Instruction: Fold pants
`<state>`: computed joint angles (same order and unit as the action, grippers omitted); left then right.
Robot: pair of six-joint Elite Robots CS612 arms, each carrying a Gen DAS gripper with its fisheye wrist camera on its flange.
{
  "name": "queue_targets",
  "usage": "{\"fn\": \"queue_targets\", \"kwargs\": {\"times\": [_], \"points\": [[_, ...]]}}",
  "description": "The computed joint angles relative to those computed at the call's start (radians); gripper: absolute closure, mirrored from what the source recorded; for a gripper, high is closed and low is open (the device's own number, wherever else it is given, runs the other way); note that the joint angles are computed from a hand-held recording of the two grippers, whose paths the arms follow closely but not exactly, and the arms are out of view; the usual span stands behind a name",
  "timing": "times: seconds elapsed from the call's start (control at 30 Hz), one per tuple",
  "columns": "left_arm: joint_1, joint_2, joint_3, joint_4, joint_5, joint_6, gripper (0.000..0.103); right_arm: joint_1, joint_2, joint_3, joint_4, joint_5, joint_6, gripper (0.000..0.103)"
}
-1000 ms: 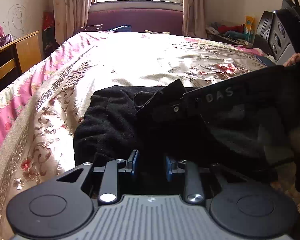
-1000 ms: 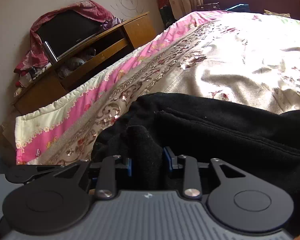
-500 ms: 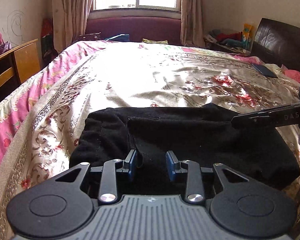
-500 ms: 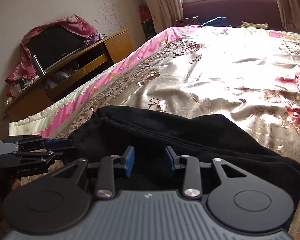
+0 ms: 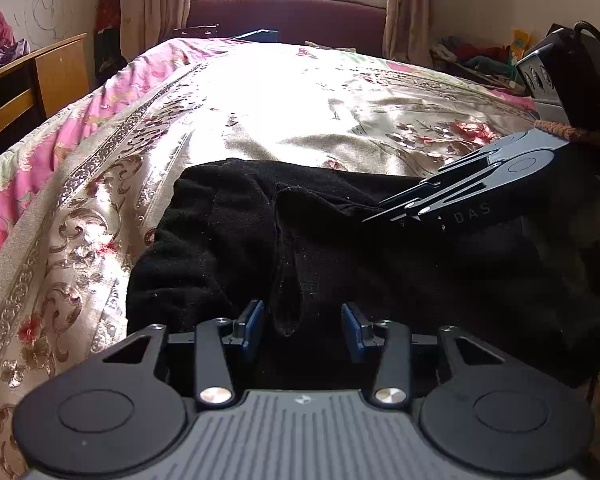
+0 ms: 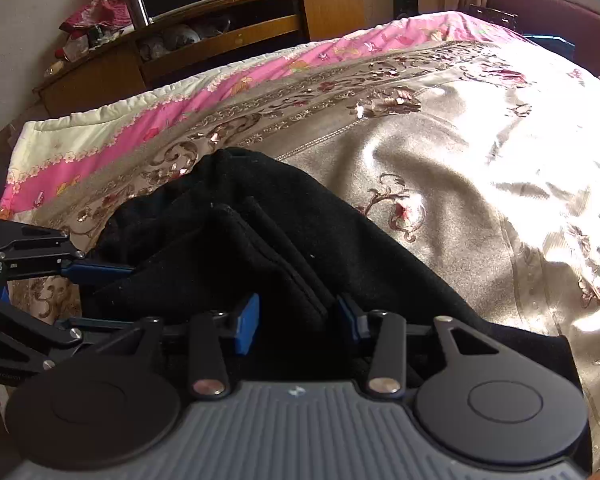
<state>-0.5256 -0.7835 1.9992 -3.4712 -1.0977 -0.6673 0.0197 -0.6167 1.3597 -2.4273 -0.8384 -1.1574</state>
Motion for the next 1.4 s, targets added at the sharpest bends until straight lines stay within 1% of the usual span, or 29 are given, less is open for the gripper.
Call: {"fn": "queue_targets", "kwargs": {"times": [0.03, 0.07, 0.1, 0.23, 0.3, 0.33, 0.37, 0.4, 0.43, 0.5, 0.6, 0.63, 0.7, 0.73, 0.77, 0.8, 0.83, 0.87, 0.93, 0.97, 1.03, 1.07, 1.13, 1.17, 1.23, 1.33, 1.37, 1.4], "points": [[0.005, -0.001, 0.003, -0.017, -0.009, 0.002, 0.068, 0.001, 0.0, -0.01, 0.027, -0.003, 0.016, 0.093], [0.011, -0.001, 0.008, -0.049, -0.029, 0.0, 0.074, 0.0, -0.003, -0.019, 0.058, 0.004, 0.031, 0.097], [0.016, -0.003, 0.016, -0.086, -0.044, -0.007, 0.074, -0.003, -0.008, -0.019, 0.07, 0.018, 0.043, 0.098], [0.006, -0.026, 0.044, -0.153, -0.015, 0.028, 0.078, -0.017, -0.047, 0.003, 0.129, 0.106, 0.004, 0.098], [0.002, -0.036, 0.055, -0.167, 0.001, 0.038, 0.08, -0.017, -0.054, 0.007, 0.121, 0.135, 0.01, 0.098], [-0.001, -0.038, 0.057, -0.159, 0.033, 0.043, 0.08, -0.015, -0.049, 0.007, 0.09, 0.146, 0.033, 0.099], [-0.002, -0.036, 0.055, -0.142, 0.059, 0.048, 0.08, -0.013, -0.04, 0.002, 0.055, 0.147, 0.065, 0.099], [0.003, -0.033, 0.05, -0.119, 0.059, 0.047, 0.08, -0.008, -0.026, -0.012, 0.031, 0.135, 0.105, 0.099], [0.015, -0.027, 0.042, -0.104, 0.03, 0.042, 0.08, -0.003, -0.012, -0.027, 0.022, 0.114, 0.146, 0.099], [0.023, -0.012, 0.029, -0.112, 0.009, 0.048, 0.08, 0.002, 0.0, -0.032, 0.0, 0.068, 0.206, 0.099], [0.019, -0.002, 0.016, -0.106, 0.028, 0.089, 0.08, -0.01, -0.002, -0.016, -0.04, 0.08, 0.242, 0.099], [0.023, -0.001, 0.011, -0.092, 0.017, 0.089, 0.078, -0.01, 0.002, -0.019, -0.052, 0.082, 0.253, 0.099], [0.026, -0.006, 0.003, -0.021, 0.019, 0.096, 0.075, -0.002, 0.012, -0.01, -0.141, 0.071, 0.294, 0.096], [0.025, -0.009, 0.004, -0.002, 0.016, 0.102, 0.073, 0.002, 0.014, -0.009, -0.146, 0.067, 0.3, 0.092], [0.023, -0.013, 0.009, 0.007, 0.016, 0.105, 0.072, 0.007, 0.015, -0.016, -0.11, 0.067, 0.281, 0.09], [0.019, -0.018, 0.016, 0.013, 0.024, 0.107, 0.072, 0.011, 0.016, -0.022, -0.071, 0.067, 0.267, 0.086], [0.014, -0.026, 0.022, 0.032, 0.037, 0.104, 0.071, 0.012, 0.017, -0.018, -0.074, 0.075, 0.277, 0.077], [0.008, -0.033, 0.027, 0.05, 0.06, 0.1, 0.071, 0.011, 0.016, -0.009, -0.102, 0.087, 0.294, 0.077], [-0.005, -0.045, 0.041, 0.05, 0.098, 0.102, 0.071, -0.002, 0.013, 0.018, -0.2, 0.119, 0.356, 0.077], [-0.009, -0.048, 0.044, 0.04, 0.106, 0.105, 0.071, -0.012, 0.008, 0.029, -0.226, 0.134, 0.372, 0.077], [-0.012, -0.049, 0.042, 0.011, 0.101, 0.127, 0.071, -0.041, -0.007, 0.048, -0.23, 0.166, 0.37, 0.076], [-0.009, -0.047, 0.036, -0.001, 0.087, 0.138, 0.07, -0.056, -0.014, 0.059, -0.239, 0.168, 0.369, 0.072], [0.0, -0.038, 0.019, -0.022, 0.06, 0.145, 0.068, -0.088, -0.03, 0.085, -0.292, 0.13, 0.377, 0.066], [0.004, -0.034, 0.013, -0.026, 0.048, 0.145, 0.066, -0.101, -0.034, 0.094, -0.319, 0.108, 0.391, 0.065], [0.012, -0.024, -0.005, -0.017, 0.026, 0.148, 0.064, -0.14, -0.042, 0.115, -0.39, 0.046, 0.469, 0.063], [0.02, -0.013, -0.025, 0.014, -0.008, 0.16, 0.058, -0.193, -0.037, 0.133, -0.477, -0.012, 0.631, 0.05], [0.021, -0.01, -0.03, 0.026, -0.016, 0.163, 0.055, -0.203, -0.035, 0.133, -0.473, -0.024, 0.659, 0.05], [0.022, -0.007, -0.035, 0.039, -0.018, 0.169, 0.054, -0.215, -0.032, 0.129, -0.45, -0.038, 0.692, 0.05]]}}
